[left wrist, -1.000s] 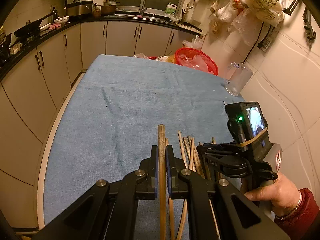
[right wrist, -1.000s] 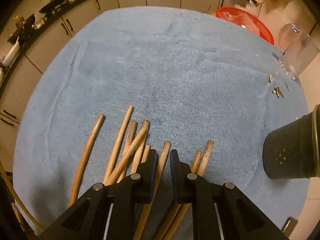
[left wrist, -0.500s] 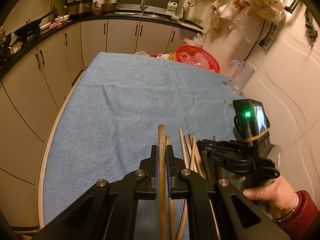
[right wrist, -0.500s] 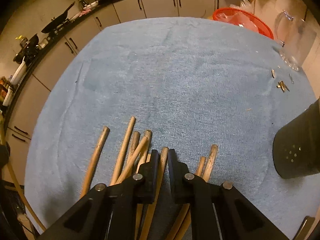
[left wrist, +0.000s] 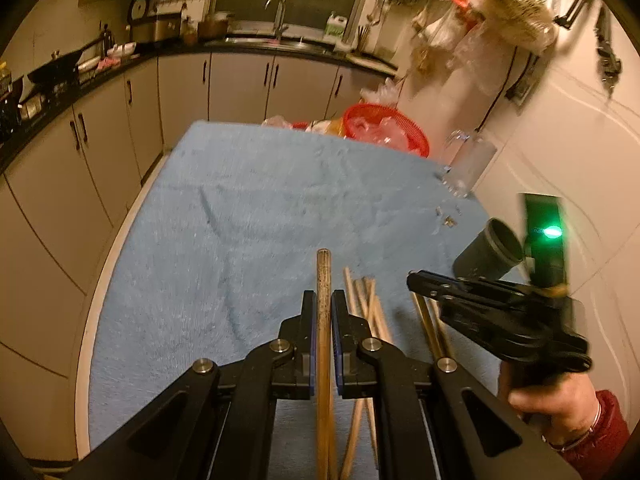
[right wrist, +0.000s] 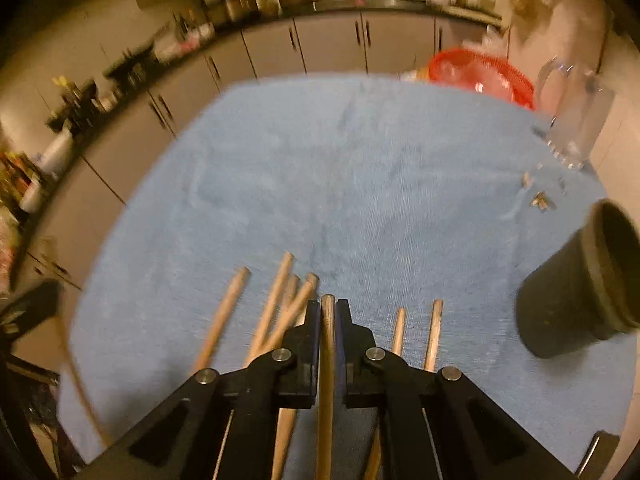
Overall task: Organize utensils
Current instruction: 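Lift the held chopsticks off the towel with both tools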
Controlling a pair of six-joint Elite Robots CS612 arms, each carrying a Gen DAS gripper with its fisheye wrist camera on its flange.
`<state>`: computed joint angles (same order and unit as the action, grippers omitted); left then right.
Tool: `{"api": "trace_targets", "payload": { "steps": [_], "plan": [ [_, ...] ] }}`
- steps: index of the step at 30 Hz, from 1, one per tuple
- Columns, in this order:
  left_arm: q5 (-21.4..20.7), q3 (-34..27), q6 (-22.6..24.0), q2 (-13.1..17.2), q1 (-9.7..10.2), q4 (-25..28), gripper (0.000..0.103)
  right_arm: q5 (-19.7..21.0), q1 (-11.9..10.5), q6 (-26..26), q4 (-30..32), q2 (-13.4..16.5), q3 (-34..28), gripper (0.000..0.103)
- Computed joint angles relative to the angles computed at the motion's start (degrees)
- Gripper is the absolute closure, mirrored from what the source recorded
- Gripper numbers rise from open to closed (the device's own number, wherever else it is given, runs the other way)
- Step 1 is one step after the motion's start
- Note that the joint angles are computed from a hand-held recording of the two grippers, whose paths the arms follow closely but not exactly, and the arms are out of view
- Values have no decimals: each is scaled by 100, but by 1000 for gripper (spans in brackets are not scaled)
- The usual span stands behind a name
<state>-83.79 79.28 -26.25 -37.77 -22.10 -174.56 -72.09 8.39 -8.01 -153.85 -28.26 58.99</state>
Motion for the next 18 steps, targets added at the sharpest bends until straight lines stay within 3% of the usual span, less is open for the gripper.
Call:
{"api": "trace_targets", "payload": {
  "steps": [5,11,18],
  "plan": [
    [211,252,48,-179,-106,-369,96,513,-178,363,-1250,-446,888,95],
    [293,451,101,-350,-194,-625,96,1065,-332,716,-2273,-609,1332,95],
    [338,502,235,-430,-266,-670,96,1238,-405,920,-2619,-774,1610,95]
  ]
}}
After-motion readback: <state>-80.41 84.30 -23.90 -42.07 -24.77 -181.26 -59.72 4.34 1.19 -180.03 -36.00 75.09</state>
